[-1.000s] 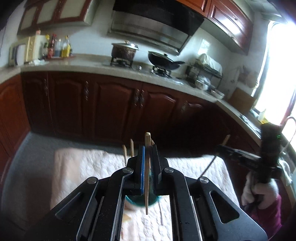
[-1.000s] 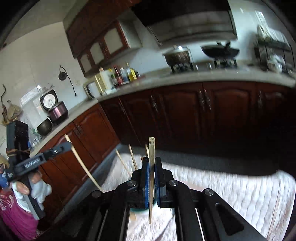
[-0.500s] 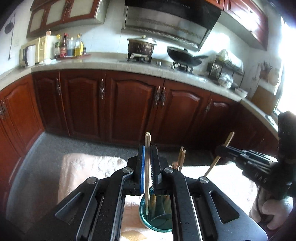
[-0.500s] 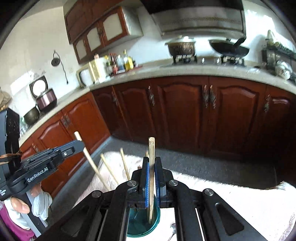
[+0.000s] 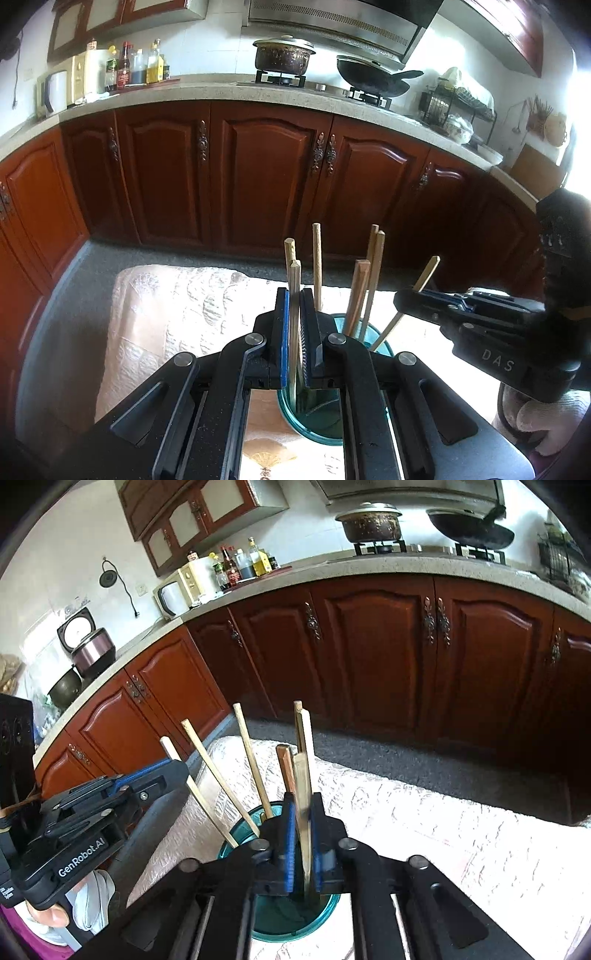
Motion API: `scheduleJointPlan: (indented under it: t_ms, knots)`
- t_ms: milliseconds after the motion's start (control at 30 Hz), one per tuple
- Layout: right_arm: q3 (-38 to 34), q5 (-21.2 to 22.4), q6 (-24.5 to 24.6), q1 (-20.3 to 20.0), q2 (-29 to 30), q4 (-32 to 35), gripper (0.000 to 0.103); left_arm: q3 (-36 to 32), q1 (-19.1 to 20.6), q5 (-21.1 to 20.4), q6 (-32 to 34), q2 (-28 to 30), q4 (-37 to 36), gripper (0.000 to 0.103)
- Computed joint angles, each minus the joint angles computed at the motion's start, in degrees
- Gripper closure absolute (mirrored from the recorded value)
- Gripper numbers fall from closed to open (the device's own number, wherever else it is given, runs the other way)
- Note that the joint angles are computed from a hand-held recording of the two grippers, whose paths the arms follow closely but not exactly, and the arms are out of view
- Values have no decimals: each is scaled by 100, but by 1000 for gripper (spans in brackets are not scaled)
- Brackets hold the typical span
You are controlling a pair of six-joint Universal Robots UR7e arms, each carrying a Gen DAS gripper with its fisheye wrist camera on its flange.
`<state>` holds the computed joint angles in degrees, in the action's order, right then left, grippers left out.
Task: Organize utensils
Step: 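Lower both chopsticks into the cup and open both tools, then grasp the metal spoon with the left tool while the right tool grasps the white ceramic spoon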
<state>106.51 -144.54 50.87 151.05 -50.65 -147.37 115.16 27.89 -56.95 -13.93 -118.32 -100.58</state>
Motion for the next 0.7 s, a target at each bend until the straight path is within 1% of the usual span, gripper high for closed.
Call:
scheduleJointPlan:
  t_ms: [33,167,267,333,367,500,633,700]
  knots:
    - [15,8,27,3,-8,-1,77,-2,-15,0,-12,-5,10,99]
    - [83,36,134,23,-46,32,77,0,-57,9,-30,-29,24,96]
    - [137,61,281,39,-80,116,77,0,-114,30,-72,-65,106,85]
    - [153,60,395,57,-99,219,77,4,-137,19,-86,-91,140,70]
    - [160,61,438,74,-106,239,77,14,-177,33,-102,-124,165,68]
    - [221,33,638,186,-177,367,76,32,-349,160,-169,-238,319,65]
    - [302,2,1007,363,-254,531,76,28,-534,233,-299,-359,528,63]
    - [340,-30,1287,458,-307,769,76,37,-631,247,-366,-430,650,63]
